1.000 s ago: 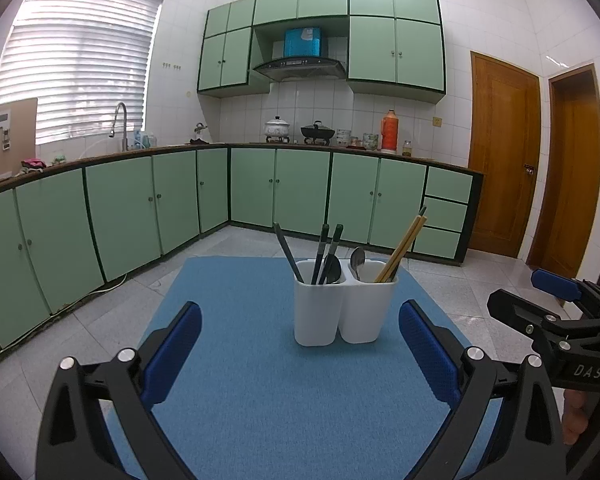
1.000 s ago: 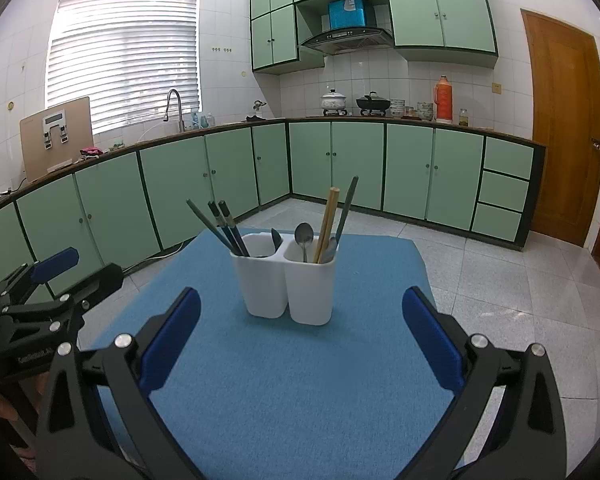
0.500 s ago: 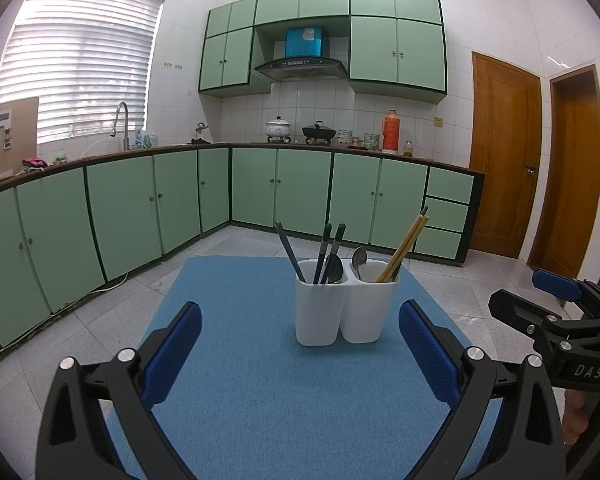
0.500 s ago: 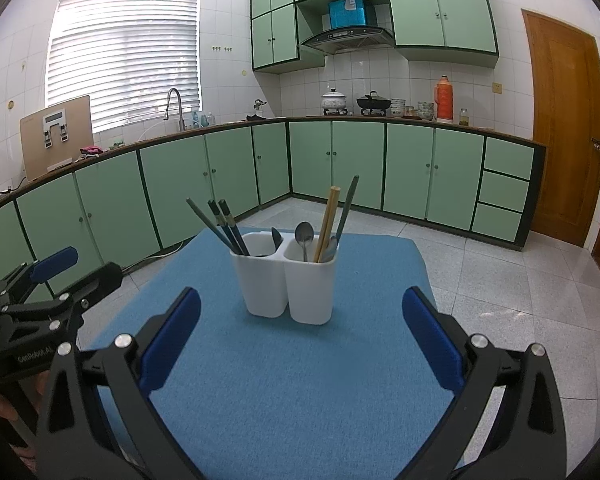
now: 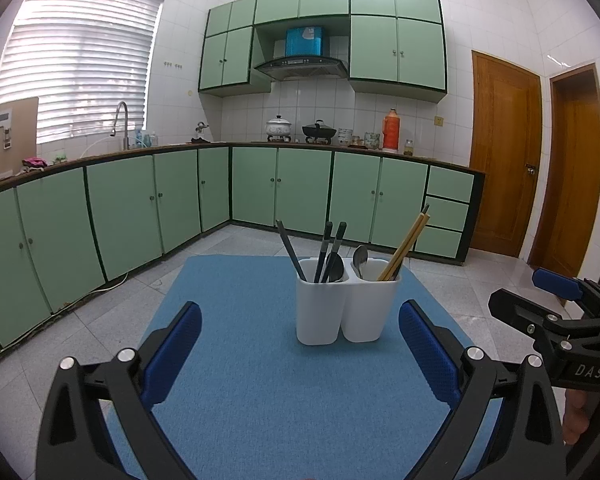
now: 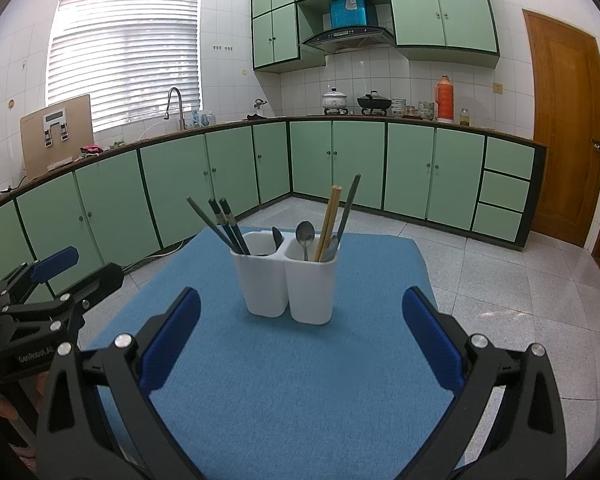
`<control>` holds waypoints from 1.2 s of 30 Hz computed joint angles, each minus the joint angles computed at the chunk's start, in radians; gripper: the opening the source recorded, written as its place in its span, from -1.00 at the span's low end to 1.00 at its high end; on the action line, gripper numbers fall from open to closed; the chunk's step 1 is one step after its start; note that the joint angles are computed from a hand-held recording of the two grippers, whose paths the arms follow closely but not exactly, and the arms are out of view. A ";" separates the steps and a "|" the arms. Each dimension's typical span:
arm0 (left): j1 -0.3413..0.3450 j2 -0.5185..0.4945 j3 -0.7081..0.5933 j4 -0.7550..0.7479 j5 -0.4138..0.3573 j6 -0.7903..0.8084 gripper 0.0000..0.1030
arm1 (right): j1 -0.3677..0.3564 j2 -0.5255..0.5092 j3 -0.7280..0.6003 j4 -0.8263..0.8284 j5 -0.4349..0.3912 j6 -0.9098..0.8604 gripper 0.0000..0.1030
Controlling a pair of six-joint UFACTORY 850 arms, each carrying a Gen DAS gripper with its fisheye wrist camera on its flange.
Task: Organize utensils
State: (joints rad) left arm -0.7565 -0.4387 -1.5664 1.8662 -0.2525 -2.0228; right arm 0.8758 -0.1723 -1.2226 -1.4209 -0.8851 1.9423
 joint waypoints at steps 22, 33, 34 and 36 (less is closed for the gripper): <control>0.003 -0.006 0.000 0.006 0.004 -0.008 0.88 | -0.002 0.002 0.001 0.001 0.001 -0.006 0.90; 0.006 -0.007 -0.003 0.000 0.007 -0.011 0.88 | -0.004 0.004 0.006 0.000 0.002 -0.003 0.90; 0.006 -0.007 -0.003 -0.006 0.006 -0.004 0.88 | -0.004 0.005 0.008 -0.001 0.003 -0.002 0.90; 0.005 -0.008 -0.005 -0.013 0.005 0.002 0.88 | -0.006 0.004 0.007 -0.002 0.005 -0.001 0.90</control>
State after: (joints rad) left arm -0.7512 -0.4471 -1.5717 1.8535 -0.2478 -2.0207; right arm 0.8703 -0.1686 -1.2151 -1.4226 -0.8806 1.9411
